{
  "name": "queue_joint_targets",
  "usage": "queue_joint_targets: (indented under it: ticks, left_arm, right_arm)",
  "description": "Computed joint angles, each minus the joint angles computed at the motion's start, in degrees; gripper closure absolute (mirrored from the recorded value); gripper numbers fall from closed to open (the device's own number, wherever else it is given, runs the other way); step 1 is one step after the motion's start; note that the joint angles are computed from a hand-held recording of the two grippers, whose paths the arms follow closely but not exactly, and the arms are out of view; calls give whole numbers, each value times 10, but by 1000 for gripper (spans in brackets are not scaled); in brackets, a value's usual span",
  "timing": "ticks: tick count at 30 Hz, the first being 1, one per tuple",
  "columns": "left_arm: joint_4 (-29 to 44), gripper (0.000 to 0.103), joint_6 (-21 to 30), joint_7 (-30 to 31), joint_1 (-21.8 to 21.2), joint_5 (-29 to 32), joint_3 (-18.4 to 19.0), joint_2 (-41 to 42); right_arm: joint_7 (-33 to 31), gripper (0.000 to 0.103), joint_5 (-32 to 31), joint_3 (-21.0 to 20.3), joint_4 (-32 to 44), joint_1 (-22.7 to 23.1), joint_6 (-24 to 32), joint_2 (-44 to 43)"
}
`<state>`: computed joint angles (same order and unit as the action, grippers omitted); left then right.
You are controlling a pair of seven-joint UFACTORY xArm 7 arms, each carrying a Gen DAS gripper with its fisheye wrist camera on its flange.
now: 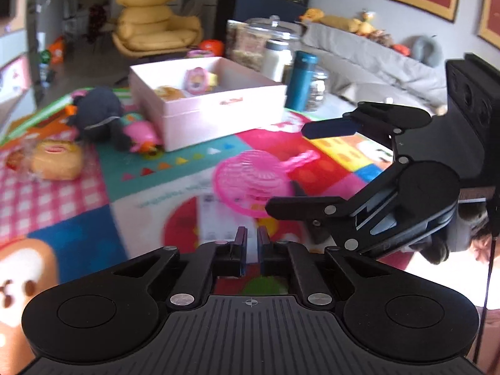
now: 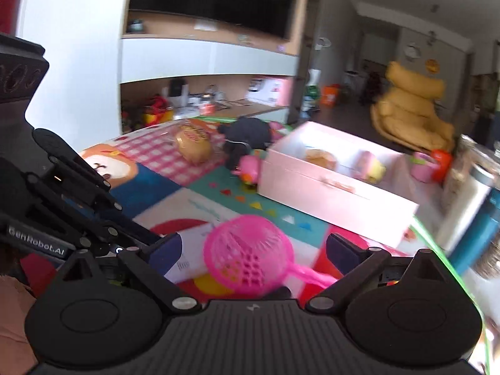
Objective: Organize objects
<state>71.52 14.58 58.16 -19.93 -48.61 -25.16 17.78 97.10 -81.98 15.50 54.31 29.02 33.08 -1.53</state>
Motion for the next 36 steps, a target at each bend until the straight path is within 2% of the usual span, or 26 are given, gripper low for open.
queue_joint_targets:
  ticks: [2,7,8,10,11,13,15,19,20,22,23,24,26,27,29,32,36]
  left_arm:
    - [-1,90,10,-5,7,-5,3,-4]
    - [-13,90,3,-18,7,-13,14,-21]
    - [-10,90,10,-20,9,-18,13,-23]
    - [0,90,29,-30,5,-25,15,-22]
    - [8,90,38,-35,0,-27,15,-19]
    - [31,90,51,-70,-20,-13,21,-6]
    - [63,90,56,-145,-54,34,36,18]
    - [92,89,18,-326,-159,226,112,52]
    - [95,89,13,-349,-169,248,118,58]
    - [111,89,31,-394,-191,300,136,74]
    - [114,86,33,-419,-191,340,133,81]
    - [109,83,12,-423,-212,358,153,81]
    - [118,83,11,-475,-249,425,195,89]
    - [122,78,15,-498,-259,445,207,94]
    - [139,74,43,-516,-249,457,198,107]
    - [132,74,35,-539,-243,488,191,104]
    - [130,80,29,-557,-219,513,166,105]
  right_arm:
    - [13,6,-16,-15,10,-14,-50,15]
    - [62,17,-13,-42,21,-38,-137,44]
    - [56,26,1,-44,21,-40,-140,47]
    - [40,39,26,-42,14,-35,-124,38]
    - [39,39,36,-40,8,-32,-109,23]
    - [74,39,17,-28,-11,-29,-63,-25]
    - [85,40,17,-4,-34,-30,3,-83]
    - [68,40,54,55,-62,-38,123,-161]
    - [64,40,66,66,-69,-40,141,-173]
    - [63,40,91,81,-85,-43,157,-190]
    - [66,40,102,87,-92,-45,160,-196]
    - [70,40,109,92,-99,-48,160,-201]
    - [86,40,114,99,-113,-55,156,-207]
    - [91,40,117,102,-119,-57,154,-211]
    - [98,40,121,109,-125,-61,152,-214]
    - [105,40,122,117,-134,-65,154,-220]
    - [113,40,121,125,-138,-70,154,-223]
